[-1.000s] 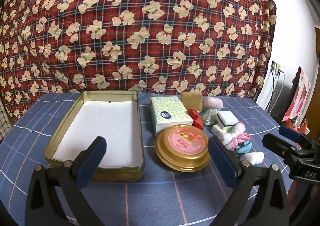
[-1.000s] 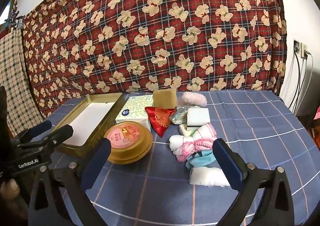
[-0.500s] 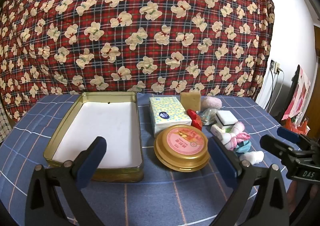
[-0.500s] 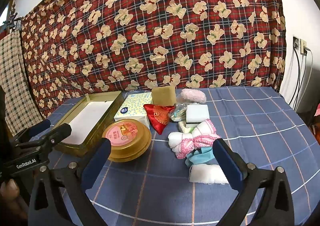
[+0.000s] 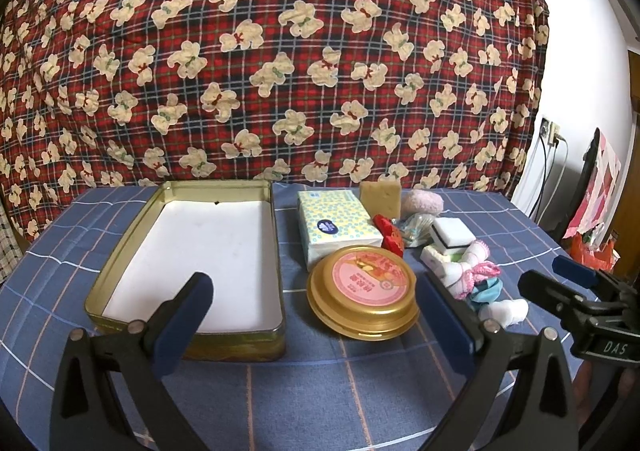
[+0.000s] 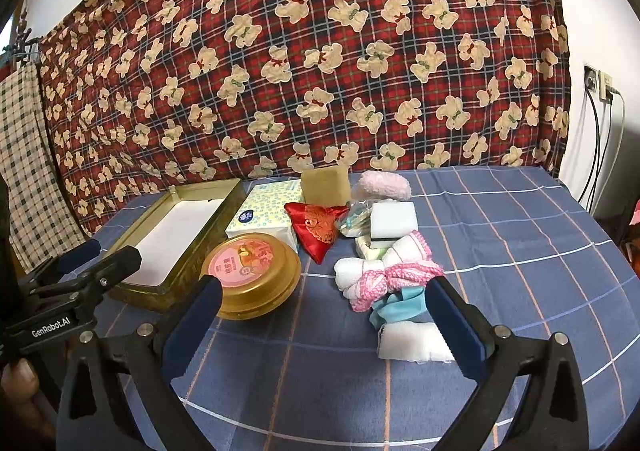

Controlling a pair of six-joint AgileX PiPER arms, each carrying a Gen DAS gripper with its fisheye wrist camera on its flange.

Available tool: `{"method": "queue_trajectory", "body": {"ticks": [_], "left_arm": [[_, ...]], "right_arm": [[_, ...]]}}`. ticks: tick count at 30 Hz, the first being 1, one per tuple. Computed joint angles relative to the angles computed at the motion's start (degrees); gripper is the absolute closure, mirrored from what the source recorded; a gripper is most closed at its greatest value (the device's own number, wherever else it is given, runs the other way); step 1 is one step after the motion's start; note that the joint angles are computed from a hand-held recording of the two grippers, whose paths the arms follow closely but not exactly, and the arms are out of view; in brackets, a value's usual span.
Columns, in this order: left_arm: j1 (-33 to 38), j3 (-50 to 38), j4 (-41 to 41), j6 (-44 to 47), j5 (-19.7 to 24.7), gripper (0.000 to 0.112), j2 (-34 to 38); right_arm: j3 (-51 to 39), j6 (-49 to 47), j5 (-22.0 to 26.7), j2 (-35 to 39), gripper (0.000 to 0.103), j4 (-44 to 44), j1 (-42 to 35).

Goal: Organize soft objects

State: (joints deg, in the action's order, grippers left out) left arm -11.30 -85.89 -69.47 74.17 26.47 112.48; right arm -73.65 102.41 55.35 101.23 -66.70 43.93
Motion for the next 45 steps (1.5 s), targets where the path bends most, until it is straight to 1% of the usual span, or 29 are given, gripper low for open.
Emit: {"method": "queue_trajectory", "body": {"ticks": [17, 28, 38, 40, 41, 45], "left_arm": [[-0.2, 0.4, 0.0, 0.1, -0.3, 0.01, -0.2], [-0.3, 0.2, 0.6, -0.6, -0.3, 0.01, -0.1], [-0.7, 0.7, 1.4, -0.9, -0.4, 0.01, -0.5], [-1.3, 2.8, -1.2, 2.0, -1.5, 0.01, -0.9], [-2.1, 2.7, -0.9, 1.6, -2.2, 0.01, -0.6], [-2.9, 0.7, 2.5, -1.6, -2.1, 0.01, 0.5]], "right_arm": [[2.8, 2.3, -1.5, -1.5, 0.001, 0.2, -1.0], [3.1, 2.3, -1.6, -1.8, 0.001, 0.2, -1.1], [5.3, 4.0, -2.0, -3.1, 0.001, 0.0, -1.6], [5.5, 4.0, -2.2, -3.1, 0.001, 0.2, -1.8], [5.7, 4.0, -2.2, -3.2, 0.001, 0.3, -1.9], [6.3, 3.8, -2.0, -3.1, 0.001, 1.2, -2.5]]}}
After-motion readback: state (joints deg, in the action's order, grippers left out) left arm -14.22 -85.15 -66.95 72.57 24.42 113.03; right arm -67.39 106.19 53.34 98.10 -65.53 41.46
